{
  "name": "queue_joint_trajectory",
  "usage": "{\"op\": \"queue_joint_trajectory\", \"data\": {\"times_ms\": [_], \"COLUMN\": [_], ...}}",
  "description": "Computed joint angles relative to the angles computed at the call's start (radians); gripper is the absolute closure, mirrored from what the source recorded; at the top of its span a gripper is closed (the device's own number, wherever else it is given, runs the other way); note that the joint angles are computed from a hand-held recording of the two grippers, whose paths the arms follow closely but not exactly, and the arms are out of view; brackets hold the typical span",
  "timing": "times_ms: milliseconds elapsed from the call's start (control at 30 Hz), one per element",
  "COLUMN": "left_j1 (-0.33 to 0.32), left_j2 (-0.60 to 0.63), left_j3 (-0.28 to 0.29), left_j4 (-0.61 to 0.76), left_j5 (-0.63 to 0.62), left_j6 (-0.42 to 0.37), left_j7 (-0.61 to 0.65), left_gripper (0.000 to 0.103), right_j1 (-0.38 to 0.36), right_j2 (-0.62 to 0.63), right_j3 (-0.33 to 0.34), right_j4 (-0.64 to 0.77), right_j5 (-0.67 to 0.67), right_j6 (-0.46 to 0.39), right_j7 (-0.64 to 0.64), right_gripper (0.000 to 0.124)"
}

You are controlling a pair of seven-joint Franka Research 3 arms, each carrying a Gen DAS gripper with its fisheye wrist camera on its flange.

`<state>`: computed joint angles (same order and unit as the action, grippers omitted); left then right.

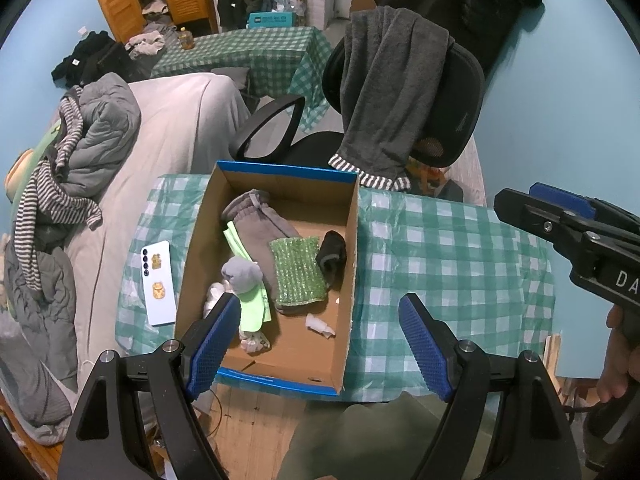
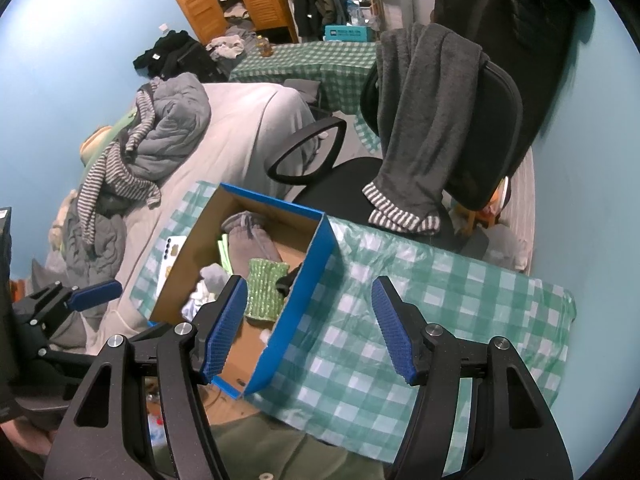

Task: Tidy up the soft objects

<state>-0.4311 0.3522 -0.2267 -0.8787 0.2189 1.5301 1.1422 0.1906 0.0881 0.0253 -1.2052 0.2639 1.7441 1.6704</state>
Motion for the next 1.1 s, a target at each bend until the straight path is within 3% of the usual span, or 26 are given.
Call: {"op": "queue_joint_trajectory", "data": {"times_ms": [1100], "left_j1": [-0.004], "left_j2": [0.008], "left_j3": [0.002], "left_j4": [0.013], "left_j5": [0.001], "left_j6": [-0.007], "left_j7": [0.004], "left_gripper": [0.021], "right_j1": [0.000], "right_j2": [0.002], "right_j3": [-0.001], "right_j4": [0.003], "right_j5": [0.003], "right_j6": [-0.001], "right_j7": [0.001], "right_gripper": [0.060]}}
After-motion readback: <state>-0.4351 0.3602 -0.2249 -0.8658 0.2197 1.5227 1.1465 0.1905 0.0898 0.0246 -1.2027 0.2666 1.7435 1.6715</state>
